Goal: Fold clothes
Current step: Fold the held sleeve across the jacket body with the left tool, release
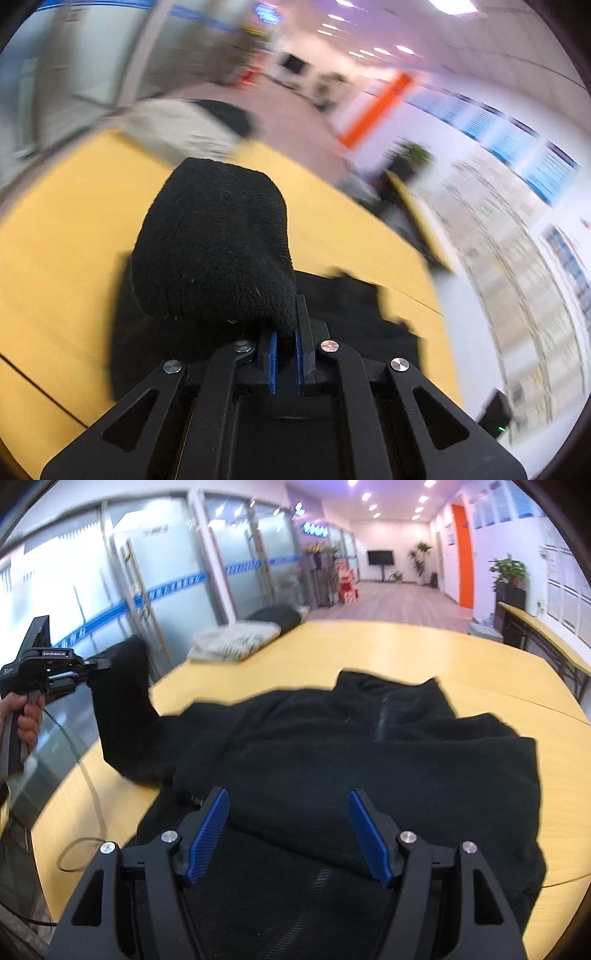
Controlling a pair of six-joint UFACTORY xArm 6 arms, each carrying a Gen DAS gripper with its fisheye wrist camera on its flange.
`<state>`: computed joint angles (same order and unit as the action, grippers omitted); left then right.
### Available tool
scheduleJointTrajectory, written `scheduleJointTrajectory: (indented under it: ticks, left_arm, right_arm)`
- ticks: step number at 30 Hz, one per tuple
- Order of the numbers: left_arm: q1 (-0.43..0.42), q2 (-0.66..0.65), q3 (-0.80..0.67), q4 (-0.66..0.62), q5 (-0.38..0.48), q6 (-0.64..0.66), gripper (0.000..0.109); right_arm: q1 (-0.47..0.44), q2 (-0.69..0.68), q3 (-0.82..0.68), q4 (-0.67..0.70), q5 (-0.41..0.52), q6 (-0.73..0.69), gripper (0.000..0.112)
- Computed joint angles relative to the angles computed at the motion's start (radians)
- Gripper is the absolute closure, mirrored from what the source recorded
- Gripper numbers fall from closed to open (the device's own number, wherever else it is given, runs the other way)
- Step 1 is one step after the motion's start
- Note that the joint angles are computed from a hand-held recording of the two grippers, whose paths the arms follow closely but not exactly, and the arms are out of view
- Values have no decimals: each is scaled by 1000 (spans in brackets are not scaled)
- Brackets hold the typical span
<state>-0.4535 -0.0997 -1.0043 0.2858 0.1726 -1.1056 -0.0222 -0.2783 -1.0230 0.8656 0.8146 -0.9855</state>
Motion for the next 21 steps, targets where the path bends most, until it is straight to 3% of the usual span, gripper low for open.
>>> scheduleJointTrajectory:
  ticks: [2, 7, 10, 13, 14, 15, 17, 19, 21]
  left_arm:
    - [-69, 131, -150, -9, 15, 13, 103]
    - [-207, 497, -560, -224, 122, 168, 103]
    - [-271, 669, -759, -163, 232, 126, 101]
    - [-303, 794, -911, -196, 366, 145, 93]
    - [-312, 805, -933, -189, 397, 132, 81]
    - [-323, 799, -936, -168, 415, 107, 62]
    - [-331, 726, -831, -113, 353, 42, 35]
    - [-330, 625, -699, 3, 253, -70, 26]
    - [-315, 501, -561, 147, 185, -174, 8]
  right_arm:
    - [-56, -4, -15, 55, 24, -19, 41]
    - [-180, 7, -34, 117, 40, -28, 41]
    - [-246, 35, -51, 135, 44, -30, 41]
    - [-290, 77, -78, 143, 56, -20, 41]
    - [-296, 94, -88, 142, 56, -18, 41]
    - [-297, 110, -97, 137, 54, -19, 40]
    - [-288, 138, -113, 134, 49, -21, 35]
    - [-271, 163, -124, 142, 49, -21, 23]
    - [-244, 189, -133, 153, 57, -11, 21]
